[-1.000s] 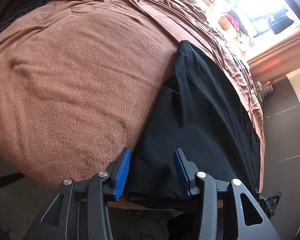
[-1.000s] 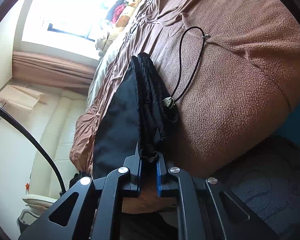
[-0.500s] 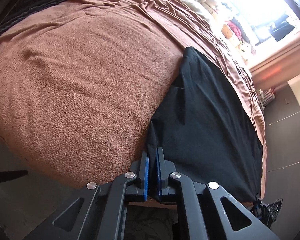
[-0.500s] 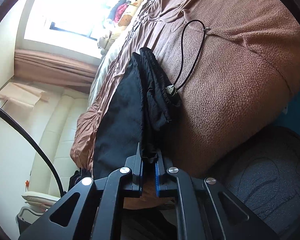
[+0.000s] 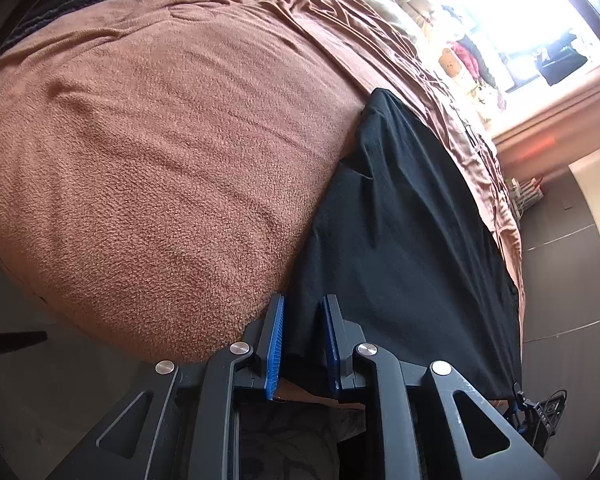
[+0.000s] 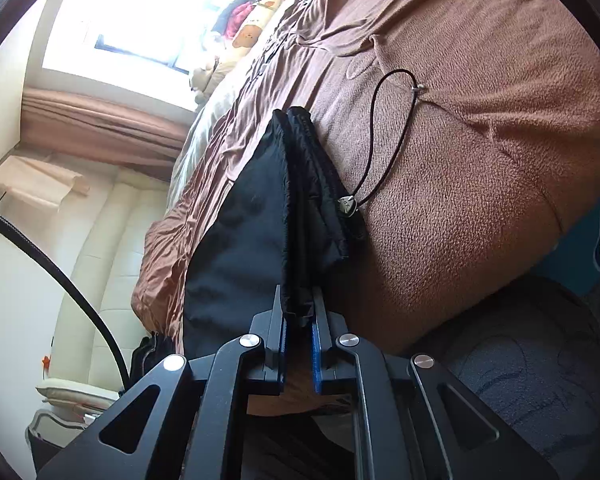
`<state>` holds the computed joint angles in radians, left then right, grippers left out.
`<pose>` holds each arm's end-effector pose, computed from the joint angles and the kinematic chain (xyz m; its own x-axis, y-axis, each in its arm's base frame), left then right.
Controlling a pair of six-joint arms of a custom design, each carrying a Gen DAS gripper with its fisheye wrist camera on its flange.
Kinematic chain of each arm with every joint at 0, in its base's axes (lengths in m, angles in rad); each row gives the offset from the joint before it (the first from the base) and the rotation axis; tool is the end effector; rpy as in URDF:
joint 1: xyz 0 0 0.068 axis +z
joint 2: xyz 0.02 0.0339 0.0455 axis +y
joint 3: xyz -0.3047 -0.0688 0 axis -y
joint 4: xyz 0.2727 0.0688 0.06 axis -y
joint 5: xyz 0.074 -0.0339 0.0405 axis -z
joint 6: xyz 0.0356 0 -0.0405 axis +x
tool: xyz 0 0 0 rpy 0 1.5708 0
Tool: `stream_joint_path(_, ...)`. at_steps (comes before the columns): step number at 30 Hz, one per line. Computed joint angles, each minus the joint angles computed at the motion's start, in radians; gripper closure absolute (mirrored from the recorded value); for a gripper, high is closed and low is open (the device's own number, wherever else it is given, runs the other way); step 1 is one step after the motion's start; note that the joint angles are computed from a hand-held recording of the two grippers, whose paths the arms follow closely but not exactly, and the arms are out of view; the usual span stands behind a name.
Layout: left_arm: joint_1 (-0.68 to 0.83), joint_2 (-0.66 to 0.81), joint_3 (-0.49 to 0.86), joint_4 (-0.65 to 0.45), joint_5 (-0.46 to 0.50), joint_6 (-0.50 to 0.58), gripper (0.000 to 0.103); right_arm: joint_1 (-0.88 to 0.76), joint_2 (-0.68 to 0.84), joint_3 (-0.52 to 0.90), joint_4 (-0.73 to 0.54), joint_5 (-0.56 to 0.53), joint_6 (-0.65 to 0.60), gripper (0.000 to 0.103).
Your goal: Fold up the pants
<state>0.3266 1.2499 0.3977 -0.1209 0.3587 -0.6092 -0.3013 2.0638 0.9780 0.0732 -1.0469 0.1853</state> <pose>0.2019 0.0552 0.1481 -0.5773 -0.7612 -0.2954 -0.5409 0.6275 -0.5600 0.3845 -0.0872 0.0908 -0.8495 0.3605 -0.3853 -0.1353 0.5569 0.8195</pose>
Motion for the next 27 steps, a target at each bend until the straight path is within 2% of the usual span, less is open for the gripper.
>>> stream_joint_path(7, -0.004, -0.014, -0.008, -0.001, 0.000, 0.004, 0.083, 0.006, -0.031, 0.014, -0.015, 0.008, -0.049, 0.097)
stream_joint_path(11, -0.014, -0.008, -0.007, 0.006, -0.003, 0.007, 0.075, 0.021, 0.011, 0.090, -0.041, 0.047, -0.039, 0.097)
stream_joint_path(16, -0.006, -0.014, -0.013, 0.009, 0.013, 0.009, 0.068, 0.026, 0.068, 0.195, -0.193, 0.062, -0.064, 0.095)
stream_joint_path(19, -0.002, -0.040, -0.033, 0.018, 0.030, -0.005, 0.060, 0.010, 0.051, 0.185, -0.207, 0.062, -0.071, 0.087)
stream_joint_path(21, 0.001, -0.060, -0.051, 0.029, 0.043, -0.018, 0.056, -0.011, 0.027, 0.166, -0.191, 0.068, -0.073, 0.072)
stream_joint_path(22, 0.003, -0.069, -0.061, 0.038, 0.052, -0.024, 0.054, -0.023, 0.014, 0.156, -0.183, 0.066, -0.075, 0.068)
stream_joint_path(24, 0.002, -0.086, -0.078, 0.058, 0.067, -0.043, 0.048, -0.039, -0.014, 0.135, -0.157, 0.068, -0.080, 0.066)
stream_joint_path(27, 0.002, -0.109, -0.101, 0.084, 0.079, -0.073, 0.045, -0.039, -0.063, 0.100, -0.137, 0.078, -0.129, 0.066)
